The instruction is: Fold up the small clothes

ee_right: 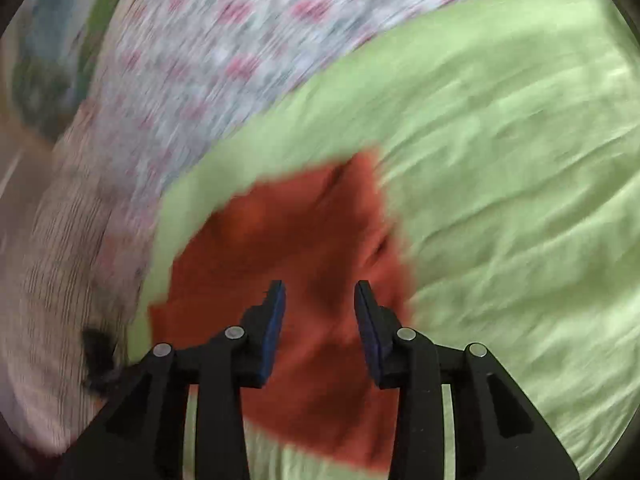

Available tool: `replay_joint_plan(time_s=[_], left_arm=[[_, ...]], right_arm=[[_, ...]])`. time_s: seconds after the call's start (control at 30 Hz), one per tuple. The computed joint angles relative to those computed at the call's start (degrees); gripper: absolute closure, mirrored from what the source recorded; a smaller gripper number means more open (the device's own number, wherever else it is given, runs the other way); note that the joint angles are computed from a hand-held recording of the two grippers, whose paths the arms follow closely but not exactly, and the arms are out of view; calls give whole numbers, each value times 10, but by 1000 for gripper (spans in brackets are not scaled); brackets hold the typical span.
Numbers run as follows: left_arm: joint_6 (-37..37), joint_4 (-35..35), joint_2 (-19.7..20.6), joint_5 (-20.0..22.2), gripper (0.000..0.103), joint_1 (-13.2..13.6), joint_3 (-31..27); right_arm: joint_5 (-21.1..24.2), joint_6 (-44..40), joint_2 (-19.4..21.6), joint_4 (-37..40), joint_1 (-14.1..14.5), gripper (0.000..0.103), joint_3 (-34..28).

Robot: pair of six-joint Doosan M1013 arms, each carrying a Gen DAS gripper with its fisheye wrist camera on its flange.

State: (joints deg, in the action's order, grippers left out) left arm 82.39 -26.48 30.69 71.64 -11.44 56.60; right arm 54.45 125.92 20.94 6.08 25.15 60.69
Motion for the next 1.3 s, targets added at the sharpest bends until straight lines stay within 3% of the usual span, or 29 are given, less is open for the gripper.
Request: replay_joint_plan(time_s=[0.13, 0.23, 0.4, 0.57, 0.7, 0.9, 1.1, 1.3], left_arm=[[4, 16, 20, 3, 53, -7, -29], [5, 17, 44, 12, 53, -3, -73], [-25, 58, 103, 30, 55, 2, -189], [-84, 104, 164, 42, 54, 3, -317], [-128, 157, 182, 35, 45, 1, -367], [-158, 159, 147, -6, 44, 12, -310], [-147, 129, 58, -65, 44, 15, -147], [-124, 83, -18, -92, 43, 11, -9]], right_arm=[[136, -144, 61, 58, 22, 65, -72], [178, -178, 91, 38, 30, 65, -111], [150, -162, 109, 6, 13, 67, -140], [113, -65, 122, -72, -7, 67, -174], [93, -8, 121, -125, -11, 67, -188], [77, 46, 109, -180, -1, 66, -185], [70, 79, 80, -204, 10, 65, -145], [67, 97, 53, -192, 24, 60, -94]])
